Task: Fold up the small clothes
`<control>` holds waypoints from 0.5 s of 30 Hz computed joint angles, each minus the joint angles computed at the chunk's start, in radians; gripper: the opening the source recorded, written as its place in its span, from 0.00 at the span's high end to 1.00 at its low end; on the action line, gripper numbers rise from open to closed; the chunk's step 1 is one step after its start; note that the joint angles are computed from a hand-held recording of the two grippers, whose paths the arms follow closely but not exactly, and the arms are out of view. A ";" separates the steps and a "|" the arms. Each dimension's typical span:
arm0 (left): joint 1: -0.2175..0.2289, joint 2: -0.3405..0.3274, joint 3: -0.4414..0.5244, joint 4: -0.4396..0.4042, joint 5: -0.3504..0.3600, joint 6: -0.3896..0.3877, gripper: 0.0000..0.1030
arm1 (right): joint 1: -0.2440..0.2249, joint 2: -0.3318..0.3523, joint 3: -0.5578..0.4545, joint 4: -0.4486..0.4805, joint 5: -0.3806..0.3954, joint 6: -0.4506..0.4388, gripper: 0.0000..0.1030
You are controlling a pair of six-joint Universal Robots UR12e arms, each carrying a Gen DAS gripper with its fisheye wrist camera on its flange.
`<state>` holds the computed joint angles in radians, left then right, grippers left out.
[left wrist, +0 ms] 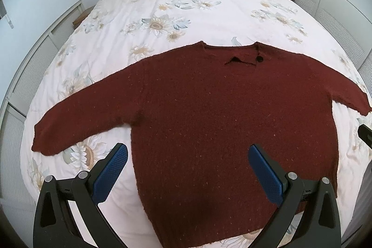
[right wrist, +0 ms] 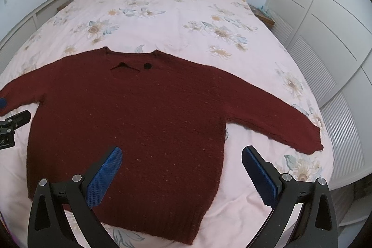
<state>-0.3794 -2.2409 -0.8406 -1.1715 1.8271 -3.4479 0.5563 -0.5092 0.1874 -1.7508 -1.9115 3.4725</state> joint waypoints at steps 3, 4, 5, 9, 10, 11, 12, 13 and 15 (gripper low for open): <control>0.000 -0.001 0.000 -0.005 0.004 0.002 0.01 | 0.001 -0.005 0.010 -0.004 -0.003 0.000 0.00; 0.000 -0.002 0.001 -0.007 0.003 0.001 0.01 | 0.001 -0.006 0.011 -0.004 -0.004 -0.001 0.00; 0.001 -0.002 0.000 -0.007 -0.001 0.000 0.01 | 0.001 -0.009 0.017 -0.008 -0.004 -0.002 0.00; 0.001 0.001 -0.005 -0.007 -0.005 0.001 0.01 | 0.001 -0.011 0.019 -0.008 -0.004 -0.001 0.00; 0.001 0.001 -0.006 -0.006 -0.004 0.003 0.01 | 0.001 -0.010 0.019 -0.008 -0.003 -0.002 0.00; 0.001 0.001 -0.007 -0.006 -0.005 0.005 0.01 | 0.001 -0.010 0.019 -0.008 -0.003 -0.001 0.00; 0.001 0.003 -0.010 -0.004 -0.005 0.005 0.01 | 0.001 -0.010 0.020 -0.008 -0.003 -0.002 0.00; 0.001 0.003 -0.010 -0.004 -0.005 0.005 0.01 | 0.000 -0.011 0.020 -0.008 -0.003 -0.002 0.00; 0.000 0.003 -0.010 -0.005 -0.004 0.007 0.01 | 0.000 -0.004 0.006 0.001 -0.003 -0.003 0.00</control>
